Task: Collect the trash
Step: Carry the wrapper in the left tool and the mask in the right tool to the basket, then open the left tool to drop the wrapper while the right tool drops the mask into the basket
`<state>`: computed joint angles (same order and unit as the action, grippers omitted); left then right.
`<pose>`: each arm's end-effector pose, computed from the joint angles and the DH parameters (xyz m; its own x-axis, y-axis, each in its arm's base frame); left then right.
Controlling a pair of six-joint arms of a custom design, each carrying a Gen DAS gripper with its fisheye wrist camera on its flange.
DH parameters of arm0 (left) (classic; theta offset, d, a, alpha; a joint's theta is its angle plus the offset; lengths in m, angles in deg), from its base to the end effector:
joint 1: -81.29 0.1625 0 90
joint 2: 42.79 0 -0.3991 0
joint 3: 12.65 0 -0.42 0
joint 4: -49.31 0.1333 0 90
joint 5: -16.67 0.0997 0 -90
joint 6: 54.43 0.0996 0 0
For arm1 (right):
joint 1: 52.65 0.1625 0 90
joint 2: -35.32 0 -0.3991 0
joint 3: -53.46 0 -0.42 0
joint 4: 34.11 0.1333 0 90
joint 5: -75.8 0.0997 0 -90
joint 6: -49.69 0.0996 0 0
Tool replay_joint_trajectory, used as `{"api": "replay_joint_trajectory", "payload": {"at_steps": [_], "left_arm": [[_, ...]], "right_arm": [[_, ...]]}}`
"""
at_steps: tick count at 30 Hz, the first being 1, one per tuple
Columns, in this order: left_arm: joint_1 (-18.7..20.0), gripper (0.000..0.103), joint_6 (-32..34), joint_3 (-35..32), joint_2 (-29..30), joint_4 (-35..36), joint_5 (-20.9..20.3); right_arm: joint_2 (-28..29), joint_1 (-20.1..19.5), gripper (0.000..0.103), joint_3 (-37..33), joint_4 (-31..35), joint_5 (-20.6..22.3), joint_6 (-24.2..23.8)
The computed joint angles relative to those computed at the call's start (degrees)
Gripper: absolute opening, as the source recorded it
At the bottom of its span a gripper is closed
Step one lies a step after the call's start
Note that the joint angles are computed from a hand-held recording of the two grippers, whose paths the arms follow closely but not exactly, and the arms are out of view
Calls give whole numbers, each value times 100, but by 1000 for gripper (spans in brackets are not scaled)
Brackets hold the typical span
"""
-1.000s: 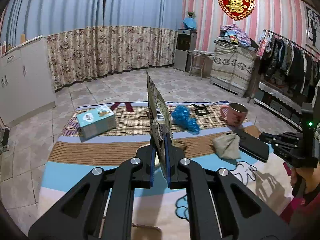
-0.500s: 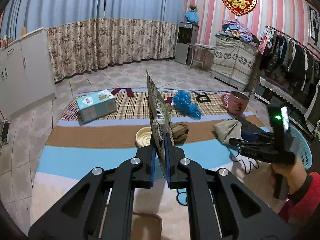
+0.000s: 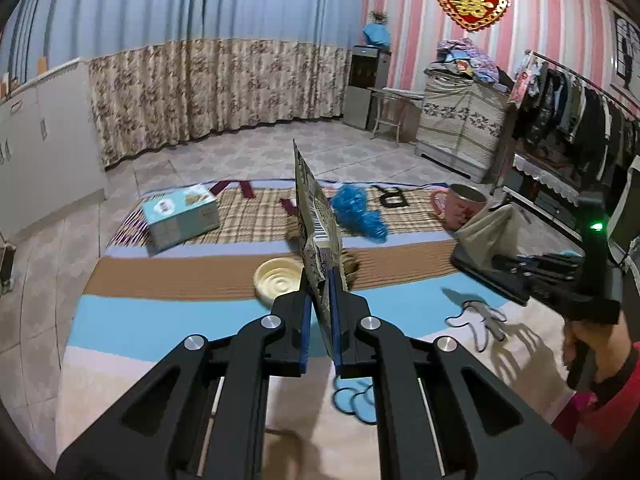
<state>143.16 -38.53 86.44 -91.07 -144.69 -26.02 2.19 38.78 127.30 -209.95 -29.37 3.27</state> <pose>-0.1219 -0.6660 0.1742 -0.7645 -0.0469 -0.6429 0.5115 0.5628 -0.6493 0.1269 -0.7881 0.1095 -0.6556 -0.3997 0.6407 -0.7144 0.6031 -0.3548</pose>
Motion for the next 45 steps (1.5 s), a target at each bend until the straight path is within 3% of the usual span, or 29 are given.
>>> {"api": "replay_joint_trajectory", "payload": {"at_steps": [9,17,26,40,43,44,45], "left_arm": [[-304,7,22,-596,580,357,-294],[-598,7,94,-1567,1539,929,-837],[-811,7,96,-2513,2500,1594,-1255],[-1091,8,89,-4049,3801,2475,-1665],[-1111,12,103,-4259,3984,2640,-1628],[-1116,20,72,-4282,4007,2688,-1604],[-1118,36,40,-4287,4013,2710,-1562]], "right_arm": [[-1170,-388,4,1016,-838,-179,27],[-1966,-908,5,1541,-1333,-334,207],[-2253,-1431,5,1571,-1370,-254,389],[-2357,-1874,4,1493,-1172,64,734],[-2346,-1922,4,1476,-1148,99,785],[-2337,-1929,4,1467,-1136,105,805],[-2331,-1938,4,1447,-1110,115,815]]}}
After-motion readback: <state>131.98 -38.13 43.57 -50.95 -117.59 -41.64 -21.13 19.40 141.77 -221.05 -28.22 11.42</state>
